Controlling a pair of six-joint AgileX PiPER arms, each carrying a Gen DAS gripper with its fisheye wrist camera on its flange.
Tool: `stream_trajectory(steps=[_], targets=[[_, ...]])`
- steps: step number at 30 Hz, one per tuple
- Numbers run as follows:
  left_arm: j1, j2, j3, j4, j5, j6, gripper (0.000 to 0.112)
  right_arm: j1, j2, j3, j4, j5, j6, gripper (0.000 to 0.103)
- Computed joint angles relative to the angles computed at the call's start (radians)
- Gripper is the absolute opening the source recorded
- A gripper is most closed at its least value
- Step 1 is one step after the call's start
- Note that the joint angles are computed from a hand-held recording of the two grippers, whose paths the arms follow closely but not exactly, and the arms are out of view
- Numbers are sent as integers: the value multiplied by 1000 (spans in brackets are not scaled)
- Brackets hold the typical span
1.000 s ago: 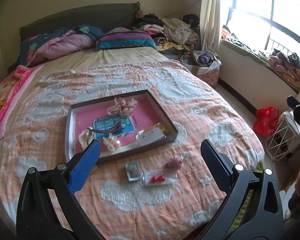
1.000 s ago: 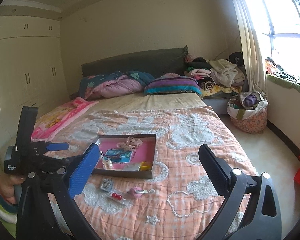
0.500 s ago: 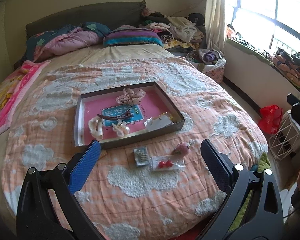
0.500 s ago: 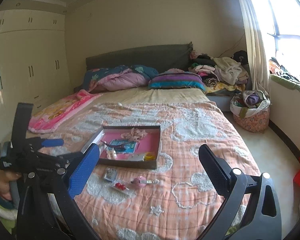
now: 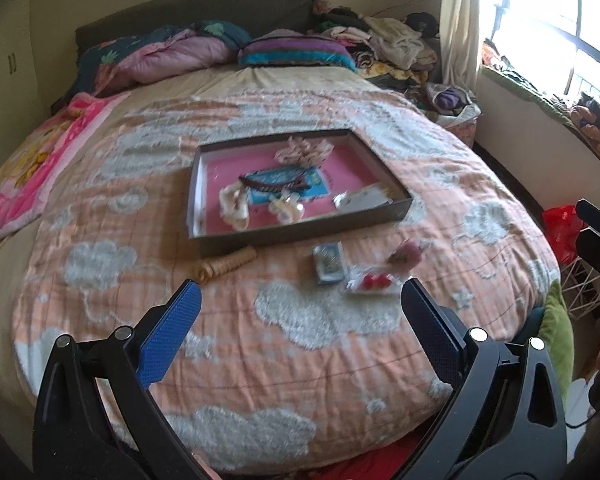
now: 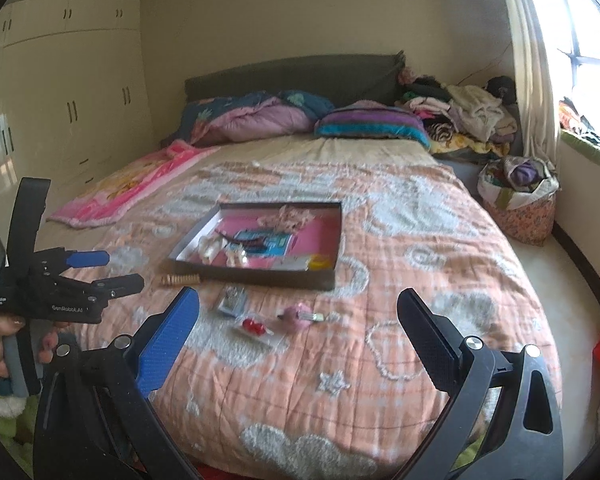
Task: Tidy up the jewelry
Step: 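Pull both tools back from the tray toward the remaining jewelry, then grasp the wooden bead coil with left tool while right tool grasps the bagged cherry earrings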
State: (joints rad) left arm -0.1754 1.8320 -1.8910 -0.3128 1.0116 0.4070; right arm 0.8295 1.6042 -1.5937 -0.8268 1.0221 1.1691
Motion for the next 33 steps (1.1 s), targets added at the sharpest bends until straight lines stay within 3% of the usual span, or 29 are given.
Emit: stream_trajectory(steps=[11,20,27,33], targets=[[52,-12,103,33,-53,13,94,-39,132,-54,170,-87,-120,99],[57,20,119,48,-79,25,94,-41,214,-128,234,-87,-199,99],[60,77,80,64,-89,18,94,-60,262,-157,276,-101,-222,99],[64,191,-52,71,-45,-19,94,-98,321,-197,325,-103,-219,99]])
